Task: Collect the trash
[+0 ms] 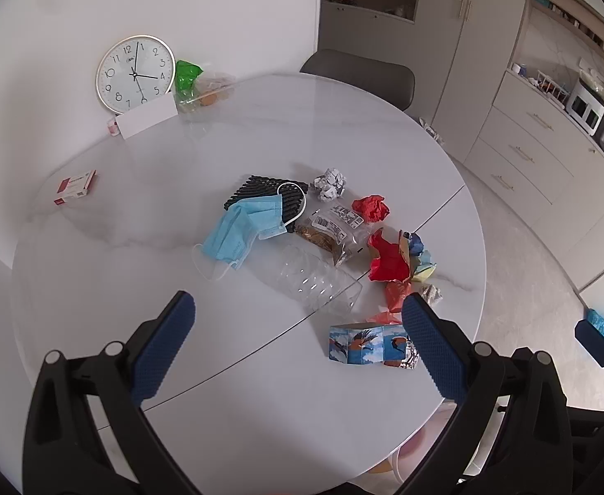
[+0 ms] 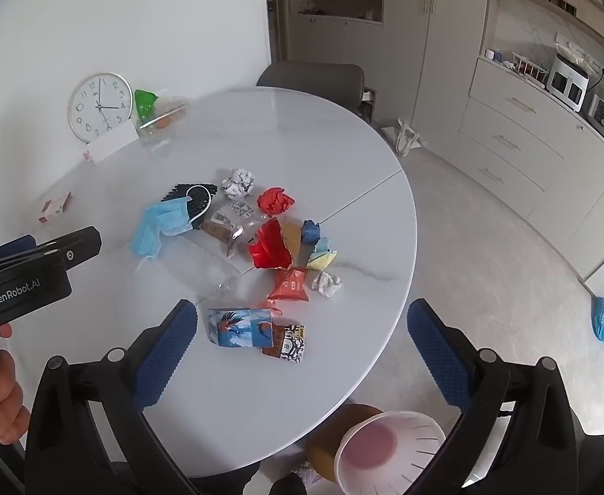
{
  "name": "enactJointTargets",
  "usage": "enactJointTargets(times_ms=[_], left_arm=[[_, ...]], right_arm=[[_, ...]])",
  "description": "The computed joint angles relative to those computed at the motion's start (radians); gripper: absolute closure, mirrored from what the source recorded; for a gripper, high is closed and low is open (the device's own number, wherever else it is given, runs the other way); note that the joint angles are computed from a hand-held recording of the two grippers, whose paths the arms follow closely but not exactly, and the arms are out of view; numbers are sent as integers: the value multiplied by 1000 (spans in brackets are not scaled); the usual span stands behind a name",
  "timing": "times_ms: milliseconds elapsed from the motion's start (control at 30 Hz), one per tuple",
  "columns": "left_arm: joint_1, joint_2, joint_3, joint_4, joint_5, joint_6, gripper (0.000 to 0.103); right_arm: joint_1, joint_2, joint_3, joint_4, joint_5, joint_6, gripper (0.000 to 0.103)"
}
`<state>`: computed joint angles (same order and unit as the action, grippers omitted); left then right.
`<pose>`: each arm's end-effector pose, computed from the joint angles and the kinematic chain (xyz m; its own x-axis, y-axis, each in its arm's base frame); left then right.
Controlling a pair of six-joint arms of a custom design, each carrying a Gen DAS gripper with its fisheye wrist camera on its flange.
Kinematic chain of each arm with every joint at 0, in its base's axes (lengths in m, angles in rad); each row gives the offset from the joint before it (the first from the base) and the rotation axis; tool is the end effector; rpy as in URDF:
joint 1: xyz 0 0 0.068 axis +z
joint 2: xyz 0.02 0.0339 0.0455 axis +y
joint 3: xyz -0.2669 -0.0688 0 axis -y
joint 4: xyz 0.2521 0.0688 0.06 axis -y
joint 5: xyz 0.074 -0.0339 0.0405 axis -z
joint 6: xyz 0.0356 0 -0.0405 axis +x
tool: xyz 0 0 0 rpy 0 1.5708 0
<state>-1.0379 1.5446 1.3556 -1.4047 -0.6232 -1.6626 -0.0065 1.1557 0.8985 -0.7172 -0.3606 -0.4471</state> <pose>0.1548 -0.2216 0.2890 -0.6567 -0.4783 -0.5831 -0.5705 0.8207 -0.0307 0.2318 0.0111 0.2628 -0.6630 -0.4002 -0.6327 -0.5309 0.8472 0.0204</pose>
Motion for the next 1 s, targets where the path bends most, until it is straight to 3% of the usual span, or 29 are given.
enactJointTargets(times_ms=[1000], left_arm=[[-8,-15,-32,8,17,-21,7]], right_arm=[[11,-13,-5,-14,17,-3,2]])
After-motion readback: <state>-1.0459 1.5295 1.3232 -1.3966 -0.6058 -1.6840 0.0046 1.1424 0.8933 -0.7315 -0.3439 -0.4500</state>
